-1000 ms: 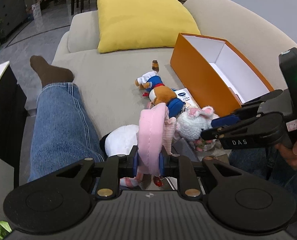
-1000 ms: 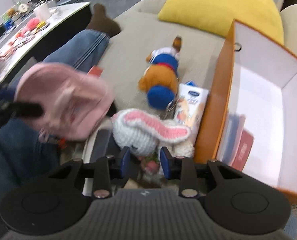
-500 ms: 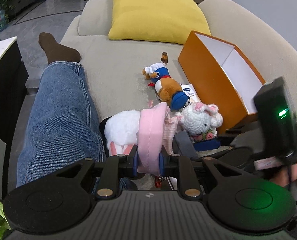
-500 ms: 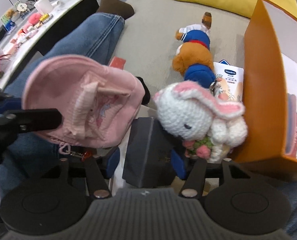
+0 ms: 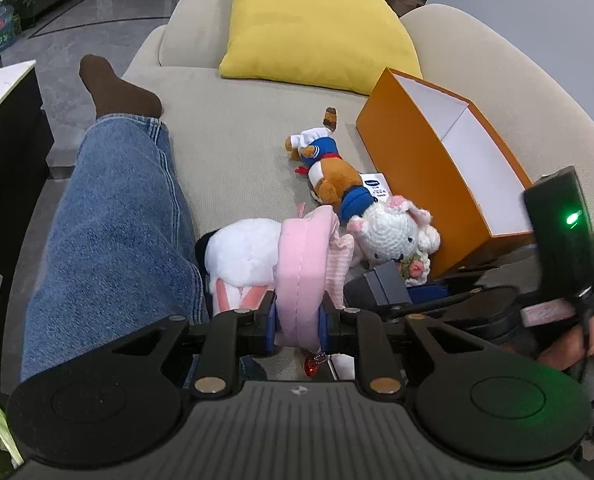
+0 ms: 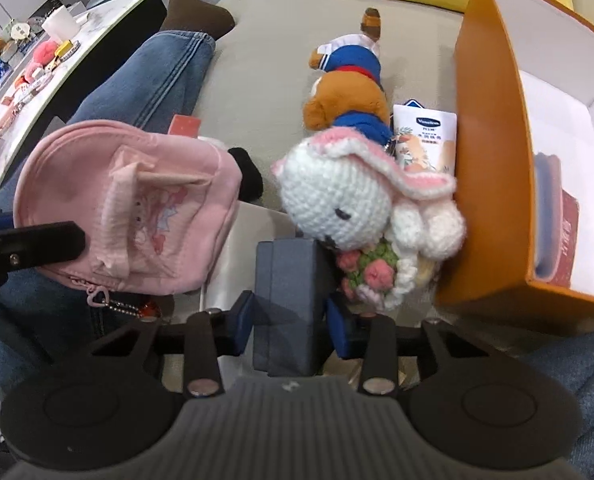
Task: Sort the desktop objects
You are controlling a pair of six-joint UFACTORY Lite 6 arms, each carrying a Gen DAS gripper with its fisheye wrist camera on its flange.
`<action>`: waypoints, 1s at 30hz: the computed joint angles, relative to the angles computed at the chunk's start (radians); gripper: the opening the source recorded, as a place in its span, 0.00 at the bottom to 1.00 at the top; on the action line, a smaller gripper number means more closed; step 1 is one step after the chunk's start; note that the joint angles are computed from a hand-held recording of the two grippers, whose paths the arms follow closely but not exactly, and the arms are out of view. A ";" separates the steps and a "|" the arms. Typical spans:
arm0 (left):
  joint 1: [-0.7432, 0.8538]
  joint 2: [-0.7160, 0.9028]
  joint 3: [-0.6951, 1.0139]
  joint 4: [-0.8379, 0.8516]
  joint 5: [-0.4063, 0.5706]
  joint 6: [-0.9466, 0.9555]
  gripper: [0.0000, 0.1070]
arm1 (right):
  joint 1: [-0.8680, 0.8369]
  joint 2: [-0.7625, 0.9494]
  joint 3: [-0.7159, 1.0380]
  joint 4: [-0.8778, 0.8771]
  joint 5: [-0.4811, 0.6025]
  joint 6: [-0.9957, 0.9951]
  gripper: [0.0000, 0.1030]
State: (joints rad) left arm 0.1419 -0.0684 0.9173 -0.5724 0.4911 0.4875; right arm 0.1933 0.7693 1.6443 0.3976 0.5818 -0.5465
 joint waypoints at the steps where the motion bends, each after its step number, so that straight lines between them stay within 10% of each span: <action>1: -0.002 -0.002 -0.003 -0.002 -0.003 -0.004 0.21 | 0.016 -0.005 -0.020 -0.027 -0.035 0.019 0.41; 19: -0.184 -0.065 0.246 0.158 0.140 -0.216 0.21 | -0.315 -0.369 -0.123 0.375 0.222 -0.398 0.34; 30: -0.397 0.490 0.892 0.134 0.203 -0.314 0.21 | -0.556 -0.276 0.117 0.403 0.204 -0.374 0.34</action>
